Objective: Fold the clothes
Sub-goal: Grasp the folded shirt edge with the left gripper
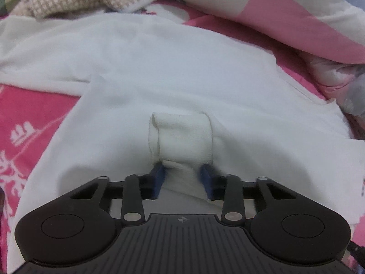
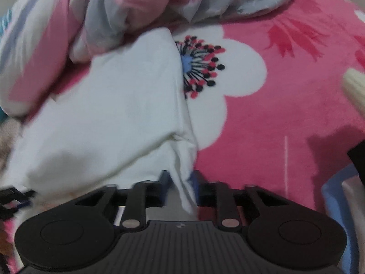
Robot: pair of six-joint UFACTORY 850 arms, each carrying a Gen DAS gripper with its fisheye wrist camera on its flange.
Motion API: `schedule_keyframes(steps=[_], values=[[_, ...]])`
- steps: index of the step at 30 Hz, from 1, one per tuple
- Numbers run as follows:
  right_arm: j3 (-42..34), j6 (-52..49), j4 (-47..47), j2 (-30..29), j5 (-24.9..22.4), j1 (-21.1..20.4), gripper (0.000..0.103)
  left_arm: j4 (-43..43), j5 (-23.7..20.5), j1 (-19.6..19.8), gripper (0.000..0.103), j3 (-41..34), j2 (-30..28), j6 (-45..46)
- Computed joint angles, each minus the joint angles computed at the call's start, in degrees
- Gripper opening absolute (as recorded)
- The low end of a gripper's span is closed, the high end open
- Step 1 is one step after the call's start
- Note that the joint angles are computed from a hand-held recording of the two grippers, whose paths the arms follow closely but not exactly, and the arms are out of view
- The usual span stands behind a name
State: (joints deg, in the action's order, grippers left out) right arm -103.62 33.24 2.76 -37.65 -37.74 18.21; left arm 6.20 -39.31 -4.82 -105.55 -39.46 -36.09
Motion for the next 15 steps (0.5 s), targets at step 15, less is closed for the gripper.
schedule_keyframes(steps=[15], values=[[-1.7, -3.8, 3.6, -0.8, -3.5, -1.1, 0.013, 9.7, -0.1, -0.6, 0.009, -3.3, -2.2, -7.0]])
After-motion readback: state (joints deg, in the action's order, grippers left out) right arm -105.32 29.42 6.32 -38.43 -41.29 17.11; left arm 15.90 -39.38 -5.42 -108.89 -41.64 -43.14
